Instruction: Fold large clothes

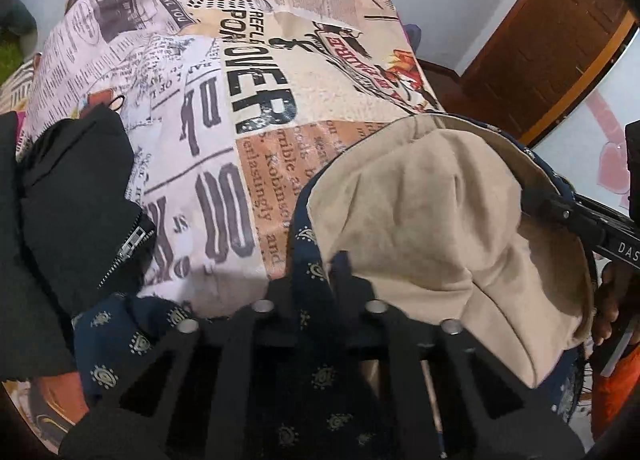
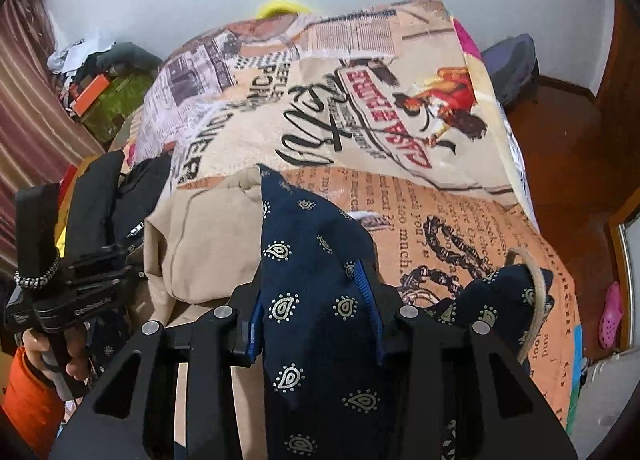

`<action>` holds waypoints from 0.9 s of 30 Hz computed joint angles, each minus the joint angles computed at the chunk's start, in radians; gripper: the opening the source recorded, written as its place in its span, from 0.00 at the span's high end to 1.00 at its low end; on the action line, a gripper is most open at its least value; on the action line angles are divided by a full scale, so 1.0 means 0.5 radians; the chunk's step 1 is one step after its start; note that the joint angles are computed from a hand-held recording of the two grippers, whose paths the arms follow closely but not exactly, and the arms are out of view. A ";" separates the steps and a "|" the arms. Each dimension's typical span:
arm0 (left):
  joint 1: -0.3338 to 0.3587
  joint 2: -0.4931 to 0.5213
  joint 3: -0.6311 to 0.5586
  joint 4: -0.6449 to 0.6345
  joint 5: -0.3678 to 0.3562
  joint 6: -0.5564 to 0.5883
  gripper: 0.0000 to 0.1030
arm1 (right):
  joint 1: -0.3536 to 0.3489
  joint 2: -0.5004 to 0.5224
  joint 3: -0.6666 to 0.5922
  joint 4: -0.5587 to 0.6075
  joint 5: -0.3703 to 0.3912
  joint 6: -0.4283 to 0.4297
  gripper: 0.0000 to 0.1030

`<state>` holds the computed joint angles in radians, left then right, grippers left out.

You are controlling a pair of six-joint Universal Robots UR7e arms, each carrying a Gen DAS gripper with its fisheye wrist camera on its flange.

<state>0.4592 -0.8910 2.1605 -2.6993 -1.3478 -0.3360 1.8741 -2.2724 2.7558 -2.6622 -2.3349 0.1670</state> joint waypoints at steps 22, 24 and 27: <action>-0.577 -0.821 0.474 0.241 0.025 -0.224 0.94 | 1.591 0.020 -0.360 1.852 -0.426 1.943 0.87; -0.648 -0.878 0.548 0.290 0.041 -0.282 0.94 | 1.648 0.030 -0.369 1.980 -0.389 2.083 0.87; -0.705 -0.932 0.631 0.341 0.024 -0.351 0.94 | 1.715 0.027 -0.355 2.099 -0.295 2.259 0.87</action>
